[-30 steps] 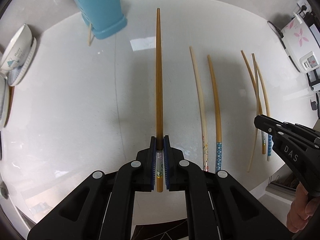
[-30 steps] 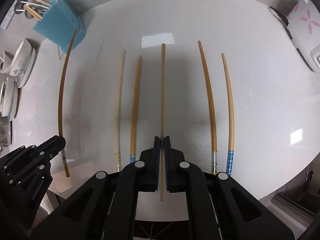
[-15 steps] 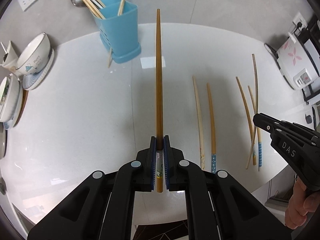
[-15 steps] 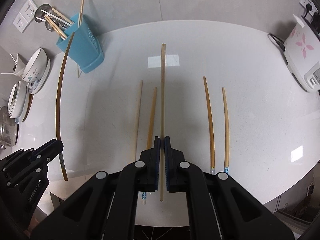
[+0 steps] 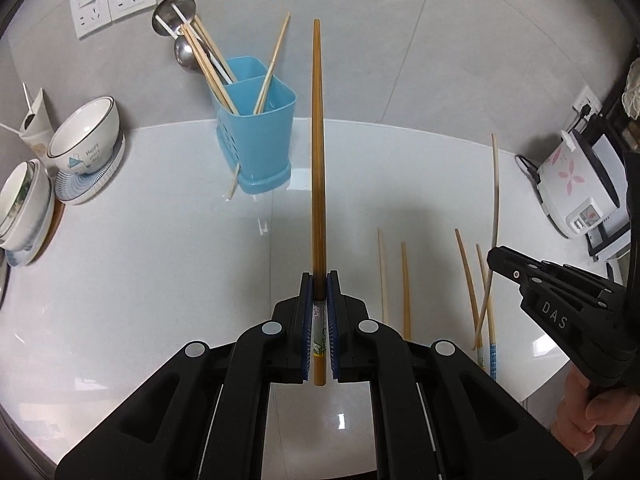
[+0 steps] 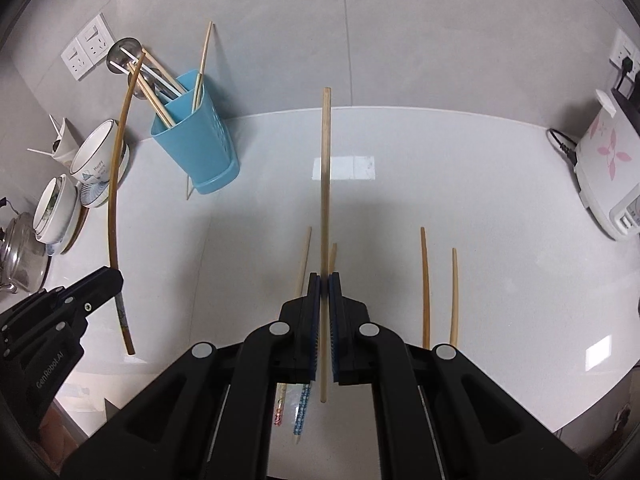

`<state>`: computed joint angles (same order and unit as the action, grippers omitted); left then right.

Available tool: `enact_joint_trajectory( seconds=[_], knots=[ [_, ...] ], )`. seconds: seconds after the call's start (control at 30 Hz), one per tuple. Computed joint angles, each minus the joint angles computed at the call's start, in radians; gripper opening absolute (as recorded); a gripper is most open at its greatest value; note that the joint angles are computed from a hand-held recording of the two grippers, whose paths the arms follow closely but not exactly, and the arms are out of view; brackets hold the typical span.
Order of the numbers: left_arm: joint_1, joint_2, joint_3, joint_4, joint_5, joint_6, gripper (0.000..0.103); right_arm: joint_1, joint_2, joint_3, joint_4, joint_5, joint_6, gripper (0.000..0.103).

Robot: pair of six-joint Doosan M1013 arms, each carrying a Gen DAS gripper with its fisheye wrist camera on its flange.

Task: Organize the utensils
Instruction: 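Lift both chopsticks upright and carry them above the blue holder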

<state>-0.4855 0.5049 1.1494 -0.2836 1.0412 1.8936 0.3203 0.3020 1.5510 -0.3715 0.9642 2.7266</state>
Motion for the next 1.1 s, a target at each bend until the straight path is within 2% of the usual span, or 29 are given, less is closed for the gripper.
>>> enact_joint_trajectory(
  seconds=[0.43,0.9,1.1],
  knots=[
    [0.025,0.023,-0.052,-0.029,-0.083,-0.032,0.006,-0.004,0.003,-0.037,-0.132,-0.058,0.011,0.004],
    [0.046,0.103,-0.197,-0.060,-0.113,-0.050,0.006,-0.031,0.054,-0.134,-0.210,-0.090,-0.002,0.004],
    [0.053,0.132,-0.234,-0.142,-0.204,-0.001,0.006,-0.044,0.085,-0.185,-0.240,-0.105,-0.027,0.004]
  ],
)
